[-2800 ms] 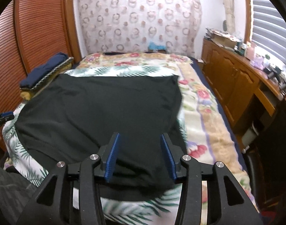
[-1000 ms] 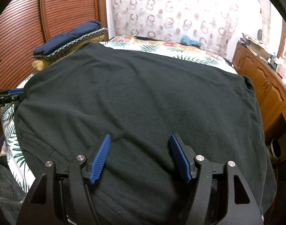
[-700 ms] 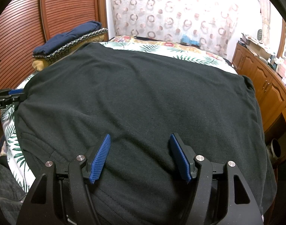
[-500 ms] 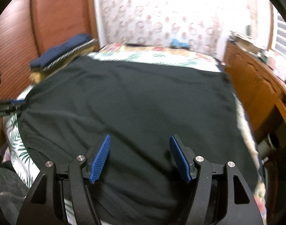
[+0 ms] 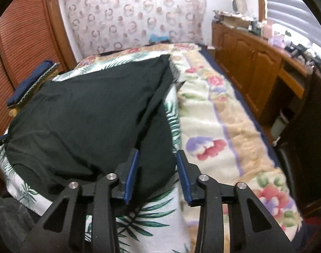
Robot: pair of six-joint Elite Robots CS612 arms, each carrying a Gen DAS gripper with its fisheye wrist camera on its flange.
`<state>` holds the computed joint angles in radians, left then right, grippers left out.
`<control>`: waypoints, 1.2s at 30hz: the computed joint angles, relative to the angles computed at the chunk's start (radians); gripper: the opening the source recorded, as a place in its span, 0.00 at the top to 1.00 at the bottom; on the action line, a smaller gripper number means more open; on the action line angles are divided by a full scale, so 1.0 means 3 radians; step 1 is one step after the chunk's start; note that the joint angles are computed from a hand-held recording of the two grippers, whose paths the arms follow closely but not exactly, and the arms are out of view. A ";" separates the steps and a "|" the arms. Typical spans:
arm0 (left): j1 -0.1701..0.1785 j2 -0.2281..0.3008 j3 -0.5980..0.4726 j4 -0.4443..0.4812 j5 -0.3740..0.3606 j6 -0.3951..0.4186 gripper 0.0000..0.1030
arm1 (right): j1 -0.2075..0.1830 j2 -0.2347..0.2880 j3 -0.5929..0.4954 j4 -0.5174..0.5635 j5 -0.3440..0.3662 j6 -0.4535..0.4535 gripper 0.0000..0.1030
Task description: Fold small clothes
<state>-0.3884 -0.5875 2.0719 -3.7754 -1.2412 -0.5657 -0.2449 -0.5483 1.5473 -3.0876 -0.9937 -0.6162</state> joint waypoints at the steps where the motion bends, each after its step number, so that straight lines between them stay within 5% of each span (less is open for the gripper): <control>1: 0.0000 0.0001 0.0000 -0.0001 0.0000 0.0001 0.64 | -0.0002 -0.0005 -0.0001 0.0035 0.0003 -0.0040 0.82; 3: 0.0000 0.0003 0.0001 -0.0009 0.0001 0.0003 0.64 | -0.0022 -0.0033 0.0017 0.0140 0.0029 -0.0171 0.92; 7: 0.0001 0.0009 -0.0001 -0.0032 -0.0004 -0.0003 0.64 | -0.0077 -0.0178 0.0158 0.0160 0.0011 -0.0353 0.96; 12: 0.0002 0.0016 -0.0005 -0.0049 -0.0004 -0.0010 0.64 | -0.0100 -0.0338 0.0312 0.0025 -0.0124 -0.0371 0.94; 14: 0.0000 0.0013 -0.0004 -0.0040 -0.0004 -0.0010 0.64 | -0.0073 -0.0344 0.0344 -0.0141 -0.0282 -0.0349 0.85; 17: 0.0001 0.0005 -0.0003 -0.0026 -0.0004 0.0007 0.68 | -0.0070 -0.0317 0.0314 -0.0151 -0.0230 -0.0289 0.77; 19: 0.0026 0.0003 -0.0008 -0.0051 -0.0124 0.0035 0.86 | -0.0061 -0.0289 0.0293 -0.0179 -0.0190 -0.0262 0.76; 21: 0.0028 -0.0002 -0.0015 -0.0093 -0.0176 0.0053 0.91 | -0.0050 -0.0270 0.0276 -0.0171 -0.0137 -0.0248 0.75; 30: -0.0050 -0.0121 -0.0089 -0.0282 -0.0212 0.0433 0.94 | 0.0034 -0.0218 0.0256 -0.0167 0.0146 -0.0255 0.75; 36: -0.0050 -0.0209 -0.0306 -0.0248 -0.0497 0.0774 0.95 | 0.0063 -0.0224 0.0286 -0.0230 0.0253 -0.0304 0.75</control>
